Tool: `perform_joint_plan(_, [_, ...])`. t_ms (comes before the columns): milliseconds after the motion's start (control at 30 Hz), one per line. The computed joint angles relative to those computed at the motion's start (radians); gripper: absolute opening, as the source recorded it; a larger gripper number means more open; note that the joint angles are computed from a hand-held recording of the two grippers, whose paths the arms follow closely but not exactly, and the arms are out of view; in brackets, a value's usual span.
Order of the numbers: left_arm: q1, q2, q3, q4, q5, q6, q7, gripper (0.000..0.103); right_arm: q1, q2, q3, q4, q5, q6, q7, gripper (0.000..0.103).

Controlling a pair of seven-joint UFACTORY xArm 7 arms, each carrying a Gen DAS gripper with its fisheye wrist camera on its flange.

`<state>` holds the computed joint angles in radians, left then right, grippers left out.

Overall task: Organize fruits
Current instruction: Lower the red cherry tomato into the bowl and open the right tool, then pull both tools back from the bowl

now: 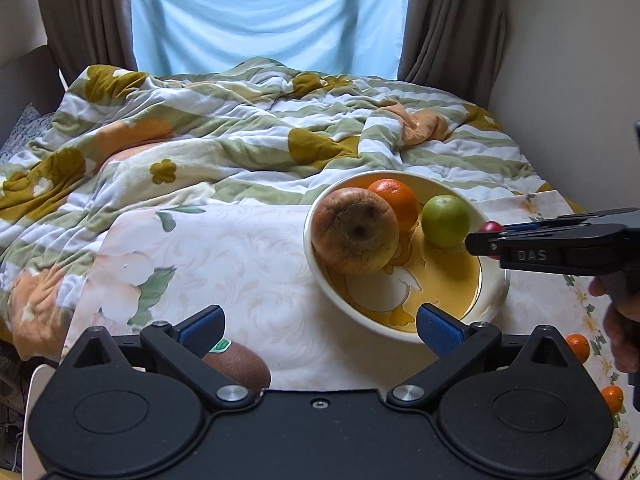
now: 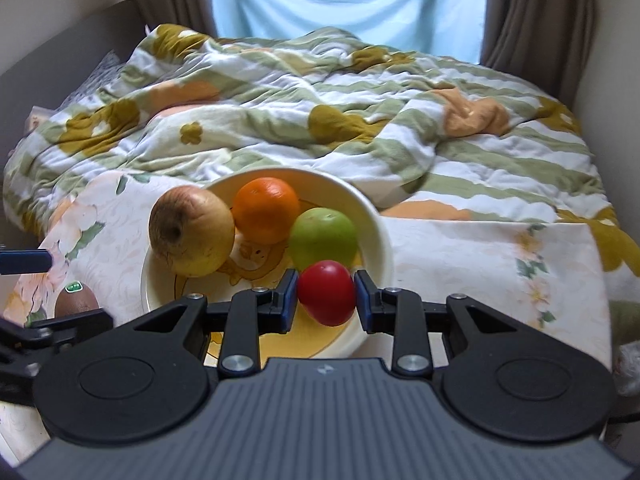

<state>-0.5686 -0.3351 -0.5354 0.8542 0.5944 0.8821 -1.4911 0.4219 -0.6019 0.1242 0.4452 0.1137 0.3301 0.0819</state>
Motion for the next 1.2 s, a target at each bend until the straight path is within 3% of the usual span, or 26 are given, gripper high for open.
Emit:
perform_joint_plan(433, [-0.003, -0.031, -0.029, -0.004, -0.025, 0.059, -0.046, 0.103, 0.072, 0.107, -0.055, 0.013, 0.082, -0.046, -0.101, 0.047])
perform_joint_plan(467, [-0.003, -0.025, -0.033, 0.003, -0.024, 0.067, -0.05, 0.103, 0.09, 0.105, -0.072, 0.014, 0.1, -0.039, -0.121, 0.051])
perform_joint_plan(533, [-0.007, -0.021, -0.036, 0.011, -0.022, 0.08, -0.054, 0.103, 0.098, 0.089, -0.077, 0.008, 0.124, -0.032, -0.135, 0.079])
perform_joint_plan(600, [-0.012, -0.015, -0.039, 0.019, -0.019, 0.091, -0.059, 0.103, 0.095, 0.061, -0.07, -0.01, 0.133, -0.052, -0.135, 0.101])
perform_joint_plan(633, [-0.015, -0.013, -0.039, 0.023, -0.018, 0.095, -0.061, 0.103, 0.099, 0.045, -0.071, -0.02, 0.136, -0.063, -0.14, 0.103])
perform_joint_plan(1067, [-0.057, 0.01, -0.06, 0.091, 0.017, 0.178, -0.092, 0.103, 0.021, -0.121, -0.002, -0.069, 0.025, -0.011, -0.061, 0.103])
perform_joint_plan(1200, [-0.07, 0.014, -0.077, 0.119, 0.03, 0.222, -0.11, 0.103, -0.016, -0.2, 0.032, -0.065, -0.028, 0.076, -0.032, 0.103])
